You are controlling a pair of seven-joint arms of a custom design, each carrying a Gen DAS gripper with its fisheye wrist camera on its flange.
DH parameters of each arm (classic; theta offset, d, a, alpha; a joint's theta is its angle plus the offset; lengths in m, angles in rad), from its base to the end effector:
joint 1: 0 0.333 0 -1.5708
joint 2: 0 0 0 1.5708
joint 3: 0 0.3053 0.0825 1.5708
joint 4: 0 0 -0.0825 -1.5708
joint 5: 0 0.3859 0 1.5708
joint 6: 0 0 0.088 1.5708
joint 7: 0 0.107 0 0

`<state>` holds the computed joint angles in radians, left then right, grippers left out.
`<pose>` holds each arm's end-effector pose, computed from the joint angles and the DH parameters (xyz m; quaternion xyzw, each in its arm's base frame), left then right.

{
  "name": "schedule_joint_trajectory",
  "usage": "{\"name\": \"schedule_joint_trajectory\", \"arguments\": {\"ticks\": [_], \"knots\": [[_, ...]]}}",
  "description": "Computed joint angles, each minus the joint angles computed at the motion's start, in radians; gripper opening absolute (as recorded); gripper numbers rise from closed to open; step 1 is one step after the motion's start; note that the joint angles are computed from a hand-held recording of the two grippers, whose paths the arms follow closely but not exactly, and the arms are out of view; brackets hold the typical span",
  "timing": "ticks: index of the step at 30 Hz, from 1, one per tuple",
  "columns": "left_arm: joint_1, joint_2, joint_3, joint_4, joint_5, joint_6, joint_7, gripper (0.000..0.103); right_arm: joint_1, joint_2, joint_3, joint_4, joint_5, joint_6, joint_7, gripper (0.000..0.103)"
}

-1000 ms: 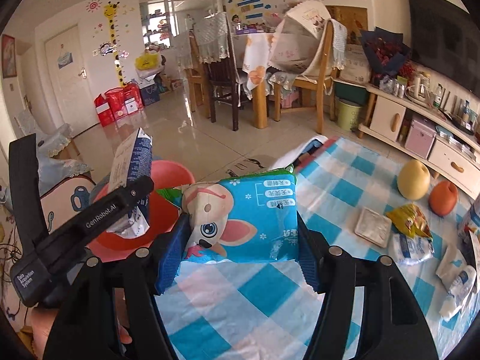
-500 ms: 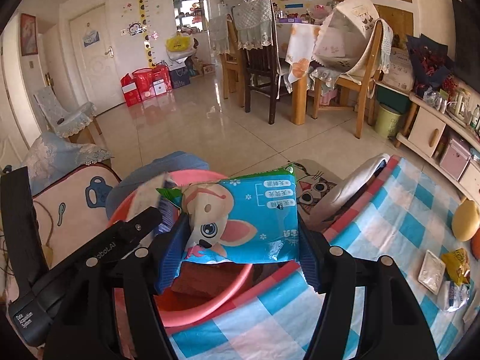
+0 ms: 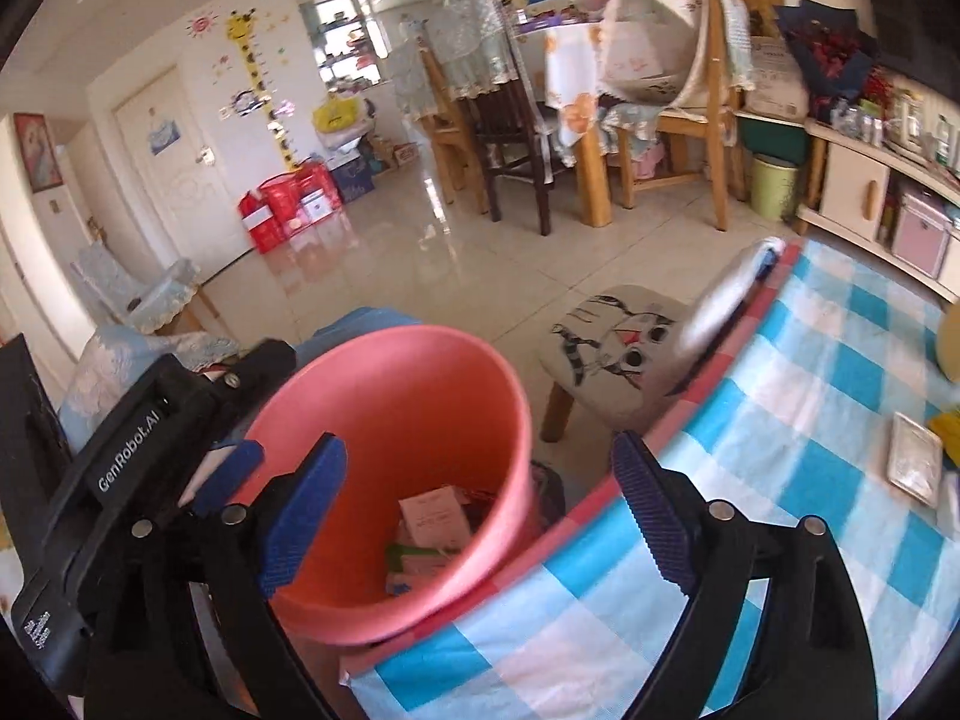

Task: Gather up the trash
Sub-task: 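Move both open tools back over the table toward the remaining packets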

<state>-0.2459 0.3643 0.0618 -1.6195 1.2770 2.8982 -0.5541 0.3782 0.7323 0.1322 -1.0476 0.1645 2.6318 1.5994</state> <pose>0.6703 -0.1889 0.4743 -0.7878 0.3214 -0.4681 0.2388 0.7176 0.3491 0.5034 -0.7288 0.5371 -0.1174 0.4082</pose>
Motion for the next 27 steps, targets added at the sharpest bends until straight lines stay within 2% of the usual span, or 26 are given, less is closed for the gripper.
{"name": "schedule_joint_trajectory", "arguments": {"ticks": [3,5,8,12,14,18,21,24,27], "knots": [[-0.023,0.021,0.007,0.048,0.097,0.005,-0.001,0.089,0.019,-0.101,-0.058,-0.158,-0.04,0.059,0.082,0.091],[-0.02,0.039,-0.006,0.075,0.108,0.03,0.039,0.09,0.033,-0.163,-0.094,-0.254,-0.079,0.088,0.153,0.092],[-0.004,0.066,-0.033,0.097,0.014,0.078,0.193,0.09,0.017,-0.232,-0.097,-0.365,-0.105,0.117,0.207,0.092],[0.001,0.082,-0.071,0.11,-0.137,0.077,0.425,0.09,0.013,-0.319,-0.121,-0.497,-0.177,0.156,0.264,0.092],[0.005,0.086,-0.103,0.115,-0.226,0.031,0.559,0.09,0.009,-0.362,-0.131,-0.561,-0.212,0.177,0.292,0.092],[-0.034,0.093,-0.109,0.138,-0.309,-0.062,0.723,0.09,-0.001,-0.437,-0.145,-0.671,-0.277,0.218,0.351,0.092],[-0.051,0.097,-0.11,0.138,-0.366,-0.063,0.814,0.09,-0.007,-0.49,-0.159,-0.747,-0.334,0.243,0.409,0.094],[-0.109,0.093,-0.064,0.138,-0.346,-0.063,0.83,0.09,-0.035,-0.537,-0.148,-0.815,-0.348,0.264,0.42,0.096],[-0.139,0.107,-0.043,0.15,-0.36,-0.046,0.859,0.09,-0.055,-0.579,-0.147,-0.878,-0.378,0.285,0.45,0.096]]}}
